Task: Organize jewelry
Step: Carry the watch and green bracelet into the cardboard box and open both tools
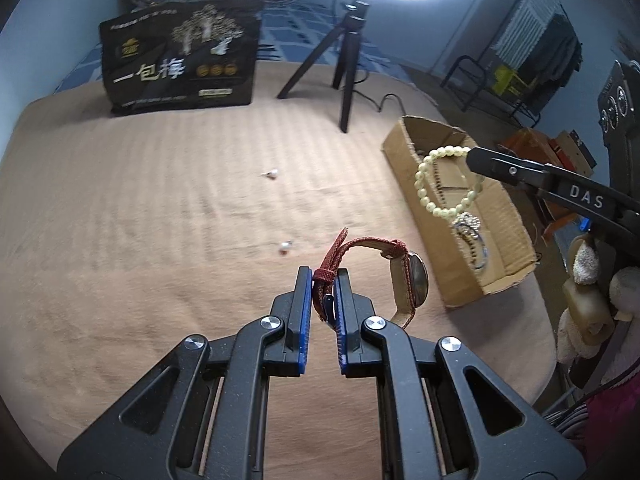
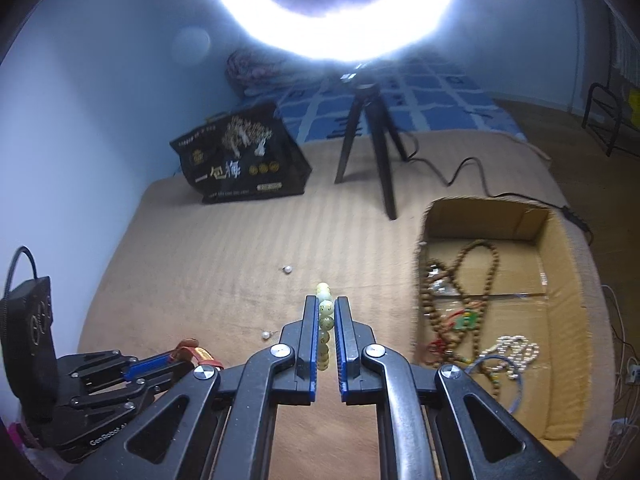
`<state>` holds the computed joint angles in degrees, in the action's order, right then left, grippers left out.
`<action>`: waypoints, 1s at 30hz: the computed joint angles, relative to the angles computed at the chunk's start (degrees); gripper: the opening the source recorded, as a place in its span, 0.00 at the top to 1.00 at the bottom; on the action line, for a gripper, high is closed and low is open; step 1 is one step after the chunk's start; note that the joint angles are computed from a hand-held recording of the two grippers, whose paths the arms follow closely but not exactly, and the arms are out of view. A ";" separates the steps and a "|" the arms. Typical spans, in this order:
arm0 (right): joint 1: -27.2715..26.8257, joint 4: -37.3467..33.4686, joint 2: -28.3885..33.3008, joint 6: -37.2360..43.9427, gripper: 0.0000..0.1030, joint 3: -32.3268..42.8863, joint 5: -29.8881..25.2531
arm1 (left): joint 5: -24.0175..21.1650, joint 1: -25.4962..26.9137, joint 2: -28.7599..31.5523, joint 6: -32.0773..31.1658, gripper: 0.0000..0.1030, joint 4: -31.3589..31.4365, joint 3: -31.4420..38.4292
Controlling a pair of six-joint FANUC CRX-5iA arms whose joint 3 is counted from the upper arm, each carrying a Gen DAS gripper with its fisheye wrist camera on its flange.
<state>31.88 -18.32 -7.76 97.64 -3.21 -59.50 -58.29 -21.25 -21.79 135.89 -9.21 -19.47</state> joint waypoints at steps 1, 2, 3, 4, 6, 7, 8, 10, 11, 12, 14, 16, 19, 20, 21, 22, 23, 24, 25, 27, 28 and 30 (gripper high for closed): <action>-0.85 -0.23 -0.39 0.49 0.95 0.09 -0.17 | 0.32 -0.28 0.24 0.25 0.91 -0.01 0.20; -1.40 -0.22 -0.64 0.71 0.95 0.19 -0.25 | 0.73 -0.51 0.69 0.34 0.91 0.06 0.53; -1.99 -0.10 -0.94 0.95 0.95 0.24 -0.24 | 1.11 -0.95 1.46 0.54 0.91 -0.03 1.16; -2.69 -0.05 -1.17 1.20 0.95 0.34 -0.28 | 1.37 -1.25 1.94 0.74 0.91 -0.12 1.53; -4.08 -0.28 -1.39 1.69 0.95 0.65 -0.57 | 2.25 -1.86 3.33 0.92 0.91 0.01 2.48; -4.99 -0.50 -1.46 2.01 0.95 0.84 -0.80 | 2.54 -2.20 3.99 1.03 0.91 -0.04 3.01; -5.81 -0.71 -1.46 2.33 0.95 1.02 -1.04 | 2.82 -2.55 4.64 1.11 0.91 -0.10 3.54; -7.40 -0.85 -1.35 2.68 0.95 1.33 -1.31 | 3.30 -3.25 6.16 1.12 0.91 -0.22 4.90; -8.12 -0.94 -1.27 2.93 0.95 1.45 -1.45 | 3.51 -3.59 6.88 1.13 0.91 -0.30 5.57; -8.80 -0.92 -1.13 3.08 0.95 1.54 -1.48 | 3.79 -3.97 7.70 1.16 0.91 -0.37 6.34; -10.26 -1.04 -0.68 3.43 0.95 1.93 -1.66 | 4.12 -4.75 9.32 1.22 0.91 -0.63 7.94; -11.85 -1.43 -0.11 3.80 0.95 2.41 -1.94 | 4.36 -5.17 10.63 1.12 0.91 -0.71 9.16; -13.95 -2.09 0.83 4.55 0.95 3.29 -2.50 | 4.78 -5.82 12.71 0.88 0.91 -0.64 11.02; -14.35 -2.14 1.03 4.74 0.95 3.44 -2.52 | 4.86 -6.09 13.42 0.87 0.91 -0.64 11.66; -14.87 -2.29 1.27 5.08 0.95 3.68 -2.59 | 4.93 -6.34 14.30 0.85 0.91 -0.66 12.40; -15.37 -2.42 1.55 5.36 0.95 3.91 -2.64 | 5.02 -6.41 14.75 0.79 0.91 -0.61 12.74; -15.79 -2.44 1.86 5.46 0.95 4.16 -2.71 | 5.16 -6.51 15.34 0.72 0.91 -0.51 13.19; -16.11 -2.49 2.11 5.49 0.95 4.38 -2.81 | 5.23 -6.67 16.03 0.72 0.91 -0.49 13.74; -16.59 -2.65 2.42 5.55 0.95 4.67 -2.92 | 5.30 -6.76 16.58 0.73 0.91 -0.48 14.14; -17.30 -3.01 3.00 5.56 0.95 5.17 -3.11 | 5.45 -6.86 17.70 0.62 0.91 -0.29 14.89; -17.71 -3.22 3.35 5.60 0.95 5.45 -3.20 | 5.45 -6.91 18.13 0.60 0.91 -0.32 15.22; -18.26 -3.46 4.02 5.55 0.95 5.91 -3.23 | 5.45 -7.06 19.20 0.66 0.91 -0.37 16.06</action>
